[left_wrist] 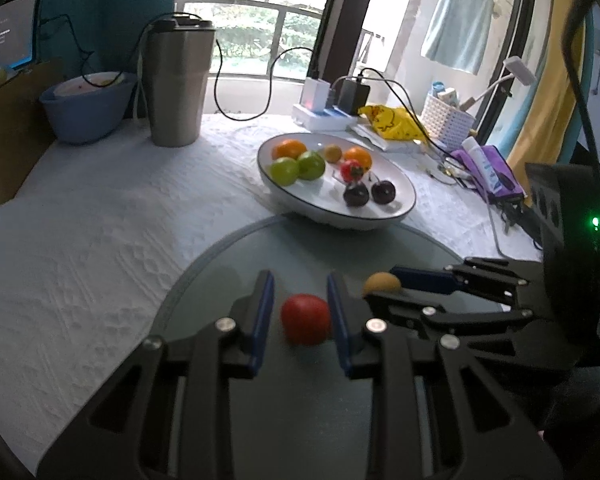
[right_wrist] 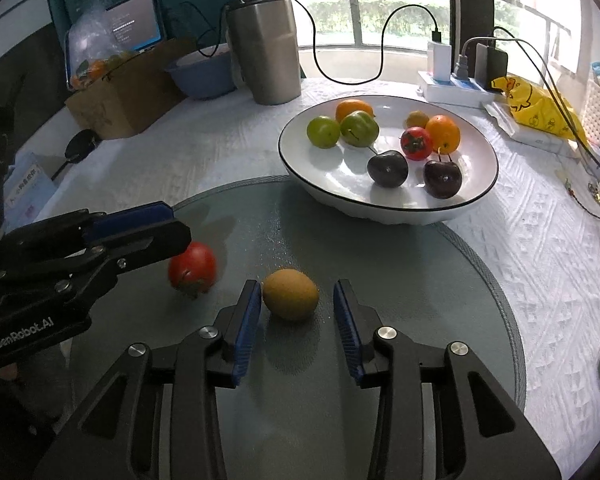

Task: Organize fruits
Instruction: 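Grasp the red tomato with the left tool while the right grasps the yellow-brown fruit, then carry tomato and yellow-brown fruit over the white plate and open both tools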

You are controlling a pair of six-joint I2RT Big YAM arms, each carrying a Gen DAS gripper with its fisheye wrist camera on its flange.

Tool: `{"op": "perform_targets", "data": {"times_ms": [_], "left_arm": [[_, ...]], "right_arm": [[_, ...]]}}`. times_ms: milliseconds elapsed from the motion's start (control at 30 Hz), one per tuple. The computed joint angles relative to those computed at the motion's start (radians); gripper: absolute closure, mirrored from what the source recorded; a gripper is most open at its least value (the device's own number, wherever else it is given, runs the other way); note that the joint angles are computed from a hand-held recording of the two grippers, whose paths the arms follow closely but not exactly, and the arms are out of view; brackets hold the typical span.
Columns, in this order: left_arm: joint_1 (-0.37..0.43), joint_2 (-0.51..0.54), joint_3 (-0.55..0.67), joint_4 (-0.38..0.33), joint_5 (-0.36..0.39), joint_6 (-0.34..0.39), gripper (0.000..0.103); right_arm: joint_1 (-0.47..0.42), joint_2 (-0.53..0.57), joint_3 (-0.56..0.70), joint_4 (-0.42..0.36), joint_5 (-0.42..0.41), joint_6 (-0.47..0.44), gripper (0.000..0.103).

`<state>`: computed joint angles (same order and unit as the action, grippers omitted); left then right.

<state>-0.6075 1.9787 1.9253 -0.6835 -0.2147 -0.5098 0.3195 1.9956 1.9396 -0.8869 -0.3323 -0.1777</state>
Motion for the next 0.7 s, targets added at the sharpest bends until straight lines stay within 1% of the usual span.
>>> {"op": "perform_targets", "data": {"times_ms": [67,167,200,233,300,367,467,567,633,700], "left_arm": [[0.000,0.007,0.012,-0.013,0.026,0.005,0.074],[-0.005,0.022,0.036,-0.042,0.035,0.012,0.073],[-0.007,0.027,0.043,-0.052,0.029,0.012,0.073],[-0.008,0.031,0.049,-0.060,0.017,0.012,0.072],[-0.007,0.044,0.068,-0.087,0.004,0.003,0.071],[-0.007,0.061,0.096,-0.130,-0.014,-0.001,0.069],[-0.005,0.080,0.124,-0.175,-0.006,-0.012,0.066],[-0.006,0.086,0.132,-0.186,-0.007,-0.009,0.065],[-0.006,0.079,0.118,-0.164,0.007,-0.001,0.065],[-0.006,0.078,0.117,-0.161,0.008,0.004,0.068]], "right_arm": [[0.002,0.003,0.005,-0.002,0.005,0.000,0.063],[0.002,0.004,0.005,-0.002,-0.003,-0.004,0.063],[0.002,0.004,0.005,-0.002,-0.007,-0.005,0.065],[0.001,0.004,0.004,-0.002,-0.010,-0.006,0.073],[0.000,0.000,-0.003,0.003,-0.012,-0.005,0.073],[-0.002,-0.005,-0.011,0.011,-0.016,-0.005,0.073],[-0.006,-0.013,-0.022,0.021,-0.021,-0.003,0.073],[-0.010,-0.019,-0.030,0.031,-0.028,0.002,0.073],[-0.014,-0.025,-0.037,0.039,-0.031,0.003,0.073],[-0.017,-0.028,-0.040,0.044,-0.033,0.005,0.073]]}}
